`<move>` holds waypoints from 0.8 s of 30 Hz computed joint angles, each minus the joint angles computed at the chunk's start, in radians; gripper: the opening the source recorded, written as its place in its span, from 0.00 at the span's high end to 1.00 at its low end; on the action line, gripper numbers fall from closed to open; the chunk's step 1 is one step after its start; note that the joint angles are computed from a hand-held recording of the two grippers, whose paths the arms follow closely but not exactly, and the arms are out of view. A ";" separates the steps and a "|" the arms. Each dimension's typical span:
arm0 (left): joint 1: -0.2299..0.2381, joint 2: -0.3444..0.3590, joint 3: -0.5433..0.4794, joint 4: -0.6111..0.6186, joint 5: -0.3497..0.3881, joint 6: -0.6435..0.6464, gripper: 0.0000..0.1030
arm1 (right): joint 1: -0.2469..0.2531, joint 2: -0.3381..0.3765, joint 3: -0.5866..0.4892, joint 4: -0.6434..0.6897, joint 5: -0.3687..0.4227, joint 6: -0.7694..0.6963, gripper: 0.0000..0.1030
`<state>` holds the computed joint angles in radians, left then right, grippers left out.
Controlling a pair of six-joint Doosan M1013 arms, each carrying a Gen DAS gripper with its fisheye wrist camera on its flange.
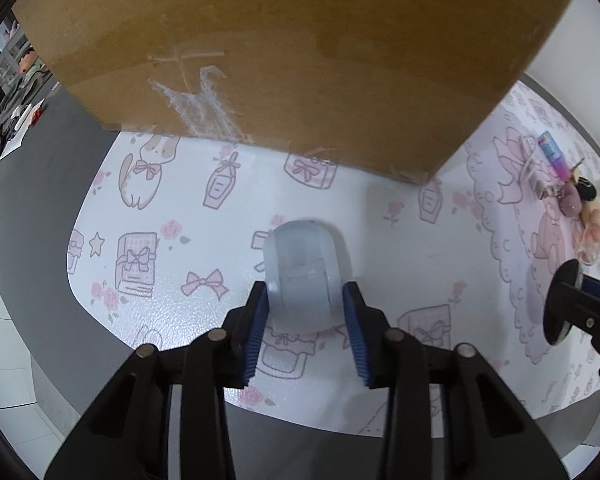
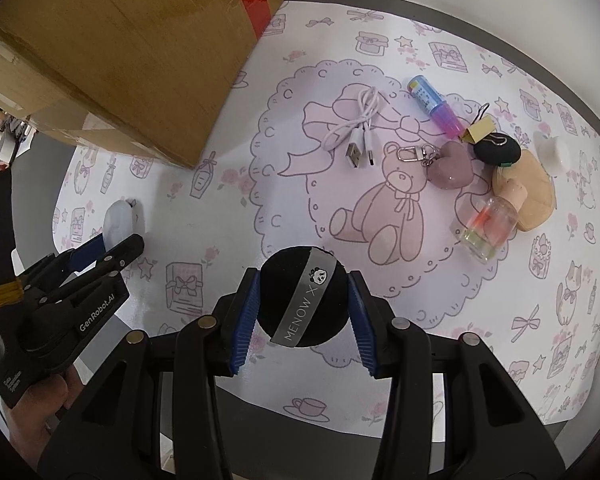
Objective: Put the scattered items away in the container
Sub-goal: 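Lift the frosted cup with the left tool while the right tool carries the compact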
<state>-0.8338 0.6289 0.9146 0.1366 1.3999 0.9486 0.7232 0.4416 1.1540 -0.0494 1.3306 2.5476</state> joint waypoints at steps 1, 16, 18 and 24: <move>0.001 -0.003 0.004 -0.007 -0.002 -0.003 0.64 | 0.000 0.000 0.000 -0.001 0.001 0.001 0.56; -0.021 -0.039 -0.031 -0.056 -0.007 0.026 0.65 | 0.010 -0.033 0.004 -0.029 0.009 0.049 0.56; -0.033 -0.043 -0.049 -0.055 0.002 0.027 0.65 | 0.012 -0.038 -0.006 -0.042 0.020 0.054 0.56; -0.047 -0.026 -0.148 -0.052 0.020 0.051 0.65 | 0.016 -0.049 -0.050 -0.090 0.056 0.065 0.56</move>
